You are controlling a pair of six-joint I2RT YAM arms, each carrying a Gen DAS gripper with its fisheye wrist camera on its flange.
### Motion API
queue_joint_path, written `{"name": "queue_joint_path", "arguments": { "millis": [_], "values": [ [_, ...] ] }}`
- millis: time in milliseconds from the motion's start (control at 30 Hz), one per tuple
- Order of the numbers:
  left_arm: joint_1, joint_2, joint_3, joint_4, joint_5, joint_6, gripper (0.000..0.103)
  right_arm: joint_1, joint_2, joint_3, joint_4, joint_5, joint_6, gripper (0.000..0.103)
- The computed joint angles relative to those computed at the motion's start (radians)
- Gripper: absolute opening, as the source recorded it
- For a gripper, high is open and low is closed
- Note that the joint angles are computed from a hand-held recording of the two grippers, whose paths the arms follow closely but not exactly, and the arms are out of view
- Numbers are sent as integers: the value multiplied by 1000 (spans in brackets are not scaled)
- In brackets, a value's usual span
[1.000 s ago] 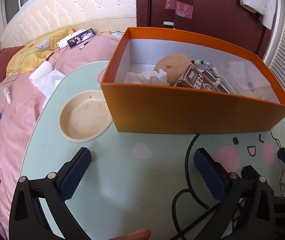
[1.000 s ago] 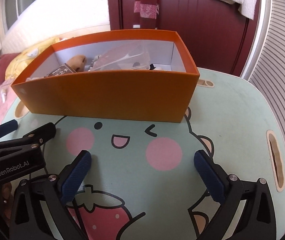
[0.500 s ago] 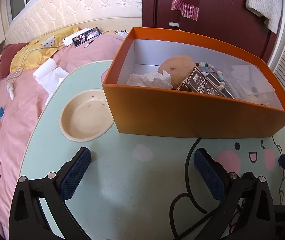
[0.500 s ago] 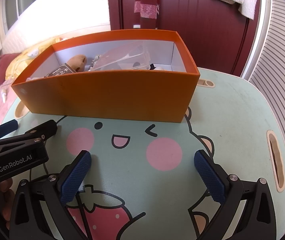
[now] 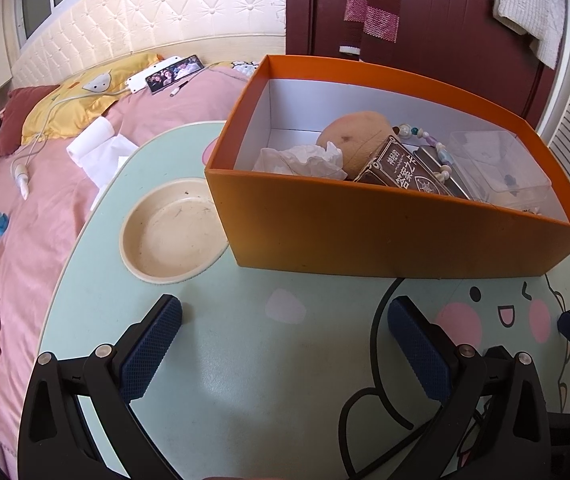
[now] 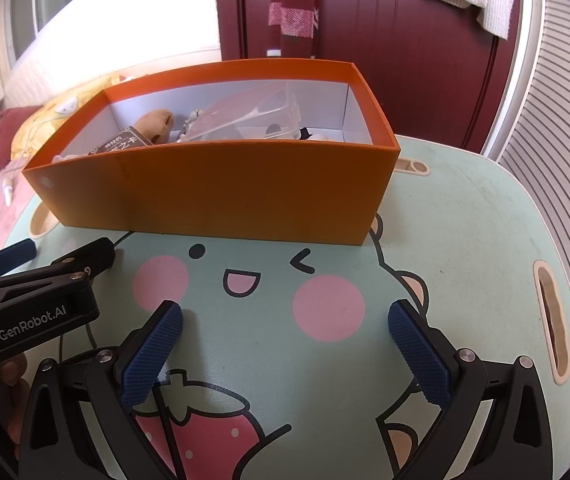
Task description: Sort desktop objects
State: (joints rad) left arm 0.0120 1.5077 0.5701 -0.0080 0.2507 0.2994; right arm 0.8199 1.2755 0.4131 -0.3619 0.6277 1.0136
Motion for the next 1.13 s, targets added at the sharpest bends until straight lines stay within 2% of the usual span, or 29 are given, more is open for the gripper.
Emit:
{"name": "queue_joint_path", "arguments": {
  "millis": [67, 1133],
  "values": [
    [-1, 0, -1, 2, -1, -2, 103, -23, -18, -7, 7, -9, -32, 103],
    [-12, 3, 0, 10, -15, -21, 103, -12, -14, -1, -4, -5, -17, 103]
  ]
}}
